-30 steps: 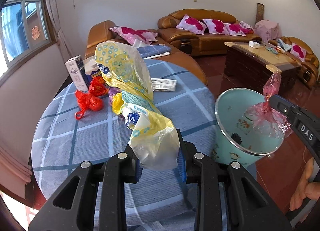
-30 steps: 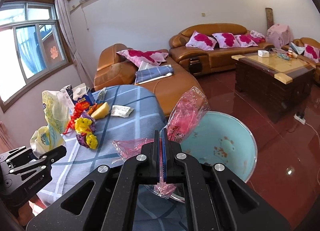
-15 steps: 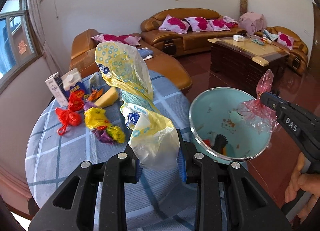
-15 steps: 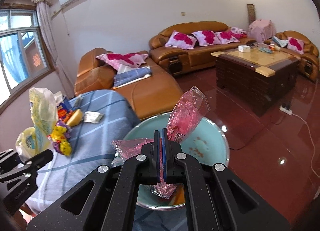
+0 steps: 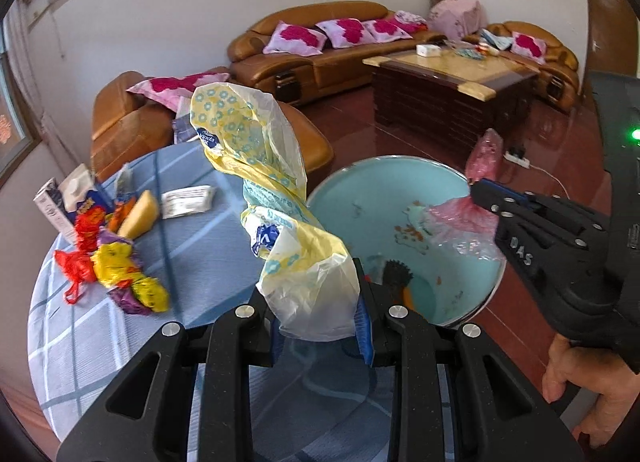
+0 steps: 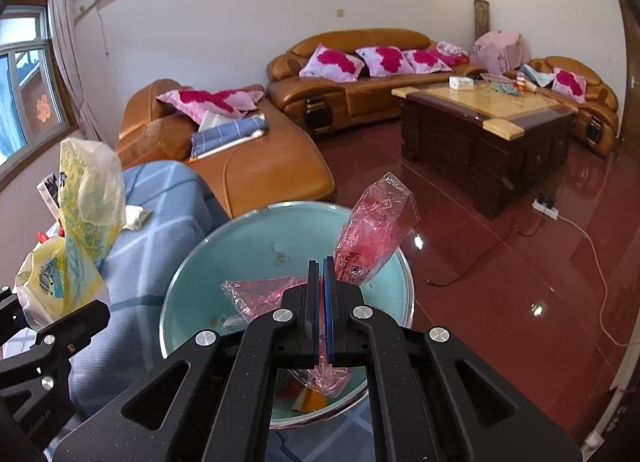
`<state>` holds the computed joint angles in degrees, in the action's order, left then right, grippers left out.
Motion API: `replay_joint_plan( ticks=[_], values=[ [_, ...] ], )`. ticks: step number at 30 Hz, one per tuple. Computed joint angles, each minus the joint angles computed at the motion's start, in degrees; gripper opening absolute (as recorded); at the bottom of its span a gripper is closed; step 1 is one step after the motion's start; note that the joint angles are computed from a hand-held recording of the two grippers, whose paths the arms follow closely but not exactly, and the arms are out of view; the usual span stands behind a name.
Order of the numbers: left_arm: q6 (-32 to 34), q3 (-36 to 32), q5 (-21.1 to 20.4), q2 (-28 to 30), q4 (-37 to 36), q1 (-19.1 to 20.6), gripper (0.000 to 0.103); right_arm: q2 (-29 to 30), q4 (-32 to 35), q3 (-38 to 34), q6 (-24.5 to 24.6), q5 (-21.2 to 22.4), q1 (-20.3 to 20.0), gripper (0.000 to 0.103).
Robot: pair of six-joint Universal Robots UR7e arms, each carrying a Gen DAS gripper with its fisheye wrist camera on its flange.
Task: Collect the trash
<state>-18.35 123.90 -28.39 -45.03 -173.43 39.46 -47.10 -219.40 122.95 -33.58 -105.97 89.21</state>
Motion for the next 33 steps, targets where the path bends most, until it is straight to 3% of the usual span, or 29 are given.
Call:
replay_joint_plan(
  ticks=[8, 9, 11, 12, 17, 26, 27, 30, 33],
  values=[
    [1.76, -1.57, -2.18, 1.75, -0.15, 1.94, 0.028, -0.13, 6.14, -1.20, 1.79, 1.06, -1.70, 0.006],
    [1.79, -1.68, -2.28, 1.86, 0.04, 2.03, 0.028, -0.23, 7.16, -1.27, 2.09, 1.42, -1.85, 0.009],
    [1.84, -1.82, -2.22, 2.18, 0.02, 2.03, 0.028, -0.26, 7.77, -1.19, 3.10, 1.91, -2.01, 0.031],
    [2.01, -2.10, -2.24, 2.28, 0.14, 2.11, 0.028, -0.25, 7.38, -1.05, 3.33, 2.23, -2.04, 0.033],
    [2.30, -2.81, -2.33, 2.99, 0.40, 2.22, 0.028, -1.05, 3.64, 0.02, 4.66, 3.32, -2.26, 0.033],
    [7.26, -6.40, -4.38, 6.58, -0.89, 2.21, 0.031, -1.57, -2.82, 0.31, 9.84, 0.07, -2.99, 0.033],
    [7.60, -6.73, -4.31, 6.92, -0.61, 2.21, 0.033, -1.68, -2.99, 0.35, 10.16, 0.04, -3.09, 0.033],
    [8.12, -7.16, -3.50, 7.57, -0.94, 1.96, 0.062, -2.05, -3.36, 0.59, 10.84, 0.19, -3.24, 0.034],
    [7.71, -6.63, -3.37, 6.99, -1.14, 1.84, 0.062, -2.26, -3.76, 0.75, 10.90, 0.51, -3.31, 0.034]
  ],
)
